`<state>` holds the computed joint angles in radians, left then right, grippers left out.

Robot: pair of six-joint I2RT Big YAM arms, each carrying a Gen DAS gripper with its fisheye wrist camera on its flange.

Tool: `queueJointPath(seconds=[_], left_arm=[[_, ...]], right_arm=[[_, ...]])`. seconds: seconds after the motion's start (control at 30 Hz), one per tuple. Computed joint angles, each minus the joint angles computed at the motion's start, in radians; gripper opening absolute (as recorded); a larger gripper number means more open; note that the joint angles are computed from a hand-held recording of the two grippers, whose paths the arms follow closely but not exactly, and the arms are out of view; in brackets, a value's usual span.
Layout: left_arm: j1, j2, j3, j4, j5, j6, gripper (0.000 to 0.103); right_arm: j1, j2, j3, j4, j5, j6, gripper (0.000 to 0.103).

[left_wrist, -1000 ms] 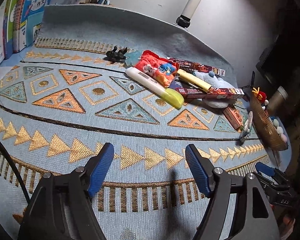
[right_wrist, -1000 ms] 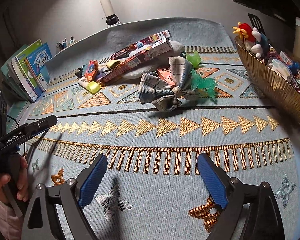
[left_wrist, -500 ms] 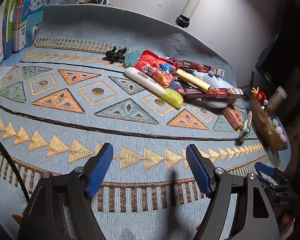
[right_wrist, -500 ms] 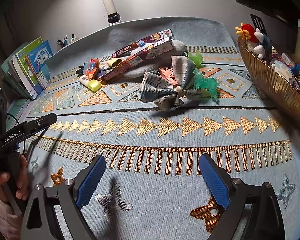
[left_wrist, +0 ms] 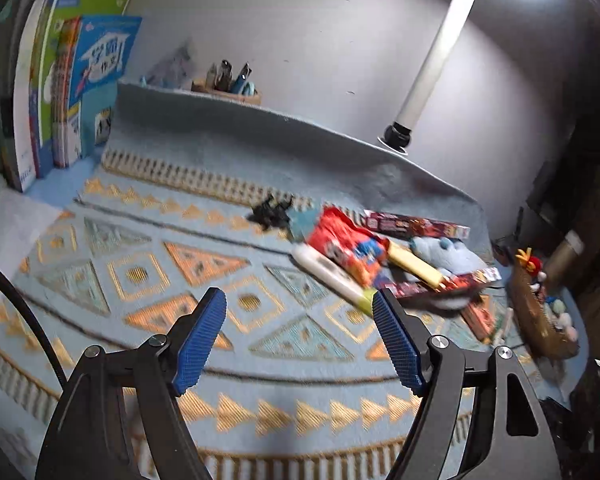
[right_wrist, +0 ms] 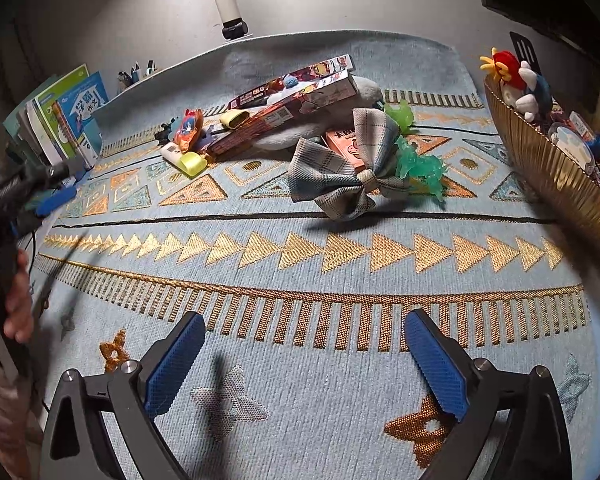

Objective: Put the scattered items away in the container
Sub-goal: 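Move both open tools back over the rug toward the plaid bow, then grasp the black toy figure with the left tool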

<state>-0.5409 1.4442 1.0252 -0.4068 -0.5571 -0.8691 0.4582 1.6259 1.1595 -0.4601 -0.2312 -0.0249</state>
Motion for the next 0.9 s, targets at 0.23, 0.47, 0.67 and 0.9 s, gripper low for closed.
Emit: queueJointPath(seconds=[0.23,0.47,0.67,0.9], left_arm=[[0.197,0.226,0.2,-0.046,0.186,0.246,0.066],[0.293,0.264,0.198,0.06,0.401,0.318,0.058],[0.291,0.249,0.172,0.082,0.404,0.334,0.044],[0.249,0.202,0.128,0.063,0.327,0.317,0.038]], right_arm=[[-0.005,0.002,0.003,-0.003,-0.016,-0.001,0.103],[-0.001,0.004,0.004,-0.004,-0.011,-0.002,0.103],[-0.001,0.005,0.006,-0.005,-0.011,-0.003,0.103],[-0.002,0.006,0.006,-0.006,-0.01,-0.005,0.103]])
